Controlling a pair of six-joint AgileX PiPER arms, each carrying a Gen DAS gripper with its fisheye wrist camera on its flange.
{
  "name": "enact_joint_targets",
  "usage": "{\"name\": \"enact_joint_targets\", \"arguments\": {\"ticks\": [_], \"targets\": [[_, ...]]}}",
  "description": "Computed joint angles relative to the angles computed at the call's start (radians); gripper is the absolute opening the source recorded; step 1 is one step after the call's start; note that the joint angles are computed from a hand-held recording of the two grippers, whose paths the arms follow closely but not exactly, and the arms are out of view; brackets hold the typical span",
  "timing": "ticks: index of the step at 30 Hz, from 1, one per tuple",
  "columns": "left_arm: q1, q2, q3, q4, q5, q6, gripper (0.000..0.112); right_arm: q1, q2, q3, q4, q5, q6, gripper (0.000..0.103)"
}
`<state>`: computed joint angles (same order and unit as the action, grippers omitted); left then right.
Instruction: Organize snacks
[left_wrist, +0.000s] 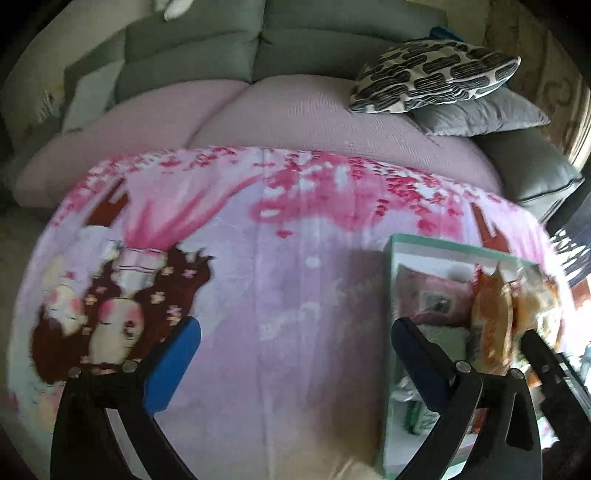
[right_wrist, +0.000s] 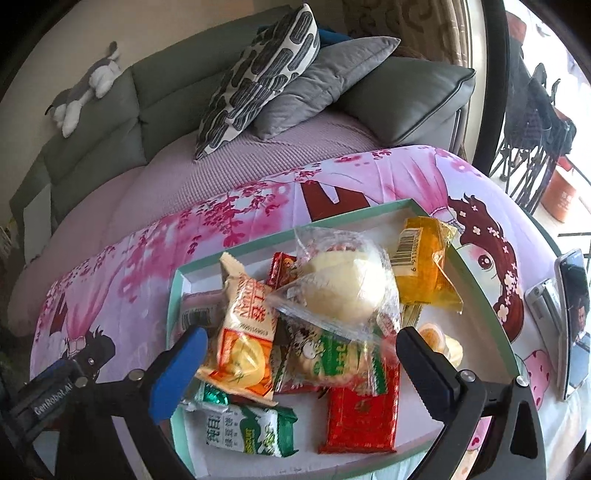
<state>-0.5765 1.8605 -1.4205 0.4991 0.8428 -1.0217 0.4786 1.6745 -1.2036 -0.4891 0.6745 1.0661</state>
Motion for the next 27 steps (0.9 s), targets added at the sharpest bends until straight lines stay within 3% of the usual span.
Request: {"name": "enact_joint_targets", "arguments": {"ticks": [3, 7, 12, 20, 27], "targets": [[-0.026, -0.037, 0.051, 0.068, 0.030, -0.057, 0.103, 0.027, -0.019, 0.014, -0.019, 0.006, 0.031, 0.103], [-0.020, -0.106, 0.166, 0.039, 0.010, -0.067, 0.103, 0.091, -0.045, 0.043, -0.059, 0.030, 0.083, 0.103], [-0.065, -0.140, 0.257, 0.066, 0.074, -0.122, 0.103, 0.184, -0.075, 0.100, -0.105, 0.049, 0.167, 0.103], [-0.102, -0.242, 0.412, 0.093, 0.049, -0.189, 0.103, 0.295, -0.083, 0.168, -0.146, 0.046, 0.286, 0.103], [-0.088, -0.269, 0.444, 0.080, 0.020, -0.177, 0.103, 0.319, -0.072, 0.165, -0.174, 0.078, 0.315, 0.103]]}}
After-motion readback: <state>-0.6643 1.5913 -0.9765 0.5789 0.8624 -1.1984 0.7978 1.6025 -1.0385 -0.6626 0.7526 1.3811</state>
